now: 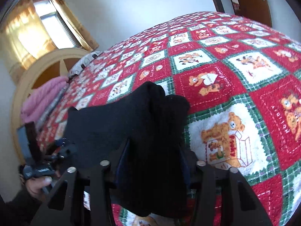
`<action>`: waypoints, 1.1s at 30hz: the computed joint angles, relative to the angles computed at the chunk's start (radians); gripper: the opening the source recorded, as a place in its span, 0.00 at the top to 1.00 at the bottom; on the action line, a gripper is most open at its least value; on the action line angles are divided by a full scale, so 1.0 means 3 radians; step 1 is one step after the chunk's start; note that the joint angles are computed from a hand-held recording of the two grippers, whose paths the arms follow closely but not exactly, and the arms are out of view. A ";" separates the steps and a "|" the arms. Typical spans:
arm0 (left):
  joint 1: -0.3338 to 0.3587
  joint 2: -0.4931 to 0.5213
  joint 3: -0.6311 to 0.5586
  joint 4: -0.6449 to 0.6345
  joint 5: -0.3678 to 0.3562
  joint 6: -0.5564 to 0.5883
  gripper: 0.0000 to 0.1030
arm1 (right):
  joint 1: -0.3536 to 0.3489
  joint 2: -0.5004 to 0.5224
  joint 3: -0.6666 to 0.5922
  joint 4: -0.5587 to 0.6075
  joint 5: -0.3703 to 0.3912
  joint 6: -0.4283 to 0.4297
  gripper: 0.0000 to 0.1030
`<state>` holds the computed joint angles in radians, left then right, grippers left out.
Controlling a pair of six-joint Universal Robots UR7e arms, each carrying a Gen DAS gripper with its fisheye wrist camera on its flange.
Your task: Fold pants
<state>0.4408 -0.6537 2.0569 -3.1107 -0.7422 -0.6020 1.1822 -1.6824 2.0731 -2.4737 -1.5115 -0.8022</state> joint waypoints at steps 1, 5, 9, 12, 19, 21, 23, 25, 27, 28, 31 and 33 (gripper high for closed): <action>-0.0011 -0.0005 0.0022 -0.0035 0.0005 0.0005 0.12 | -0.0025 0.0000 -0.0023 0.0046 0.0041 0.0031 0.66; -0.0049 -0.0024 0.0069 -0.0216 -0.0054 0.0124 0.71 | -0.0120 -0.0023 -0.0084 0.0220 0.0228 0.0116 0.73; -0.0032 -0.0074 0.0116 -0.0295 -0.0133 0.0012 0.81 | -0.0071 -0.0151 0.0050 0.0083 0.0301 -0.0063 0.75; -0.0034 -0.0102 0.0159 -0.0389 -0.0182 -0.0014 0.84 | -0.0033 -0.0217 0.0100 0.0042 0.0340 -0.0113 0.76; -0.0127 -0.0222 0.0257 -0.0538 -0.0079 -0.0028 0.84 | 0.0054 -0.0277 0.0087 0.0094 0.0501 -0.0085 0.76; -0.0153 -0.0309 0.0305 -0.0512 0.0016 -0.0026 0.84 | 0.0151 -0.0211 0.0040 0.0098 0.0481 -0.0057 0.76; -0.0161 -0.0414 0.0363 -0.0465 0.0112 -0.0040 0.84 | 0.0262 -0.0119 -0.0013 0.0098 0.0429 -0.0024 0.76; -0.0154 -0.0507 0.0417 -0.0429 0.0195 -0.0034 0.84 | 0.0414 0.0036 -0.0098 0.0118 0.0361 0.0015 0.76; -0.0152 -0.0623 0.0478 -0.0333 0.0324 -0.0060 0.84 | 0.0543 0.0171 -0.0160 0.0104 0.0314 0.0018 0.76; -0.0149 -0.0690 0.0512 -0.0271 0.0393 -0.0088 0.84 | 0.0605 0.0245 -0.0198 0.0106 0.0304 0.0037 0.76; -0.0129 -0.0833 0.0584 -0.0139 0.0558 -0.0147 0.84 | 0.0827 0.0502 -0.0317 0.0075 0.0251 0.0107 0.76; -0.0112 -0.0914 0.0624 -0.0069 0.0649 -0.0196 0.84 | 0.0948 0.0635 -0.0364 0.0031 0.0217 0.0130 0.76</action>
<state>0.4072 -0.9278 2.2442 -3.1314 -0.5474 -0.6609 1.4665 -1.4919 1.9638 -2.4644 -1.4465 -0.7631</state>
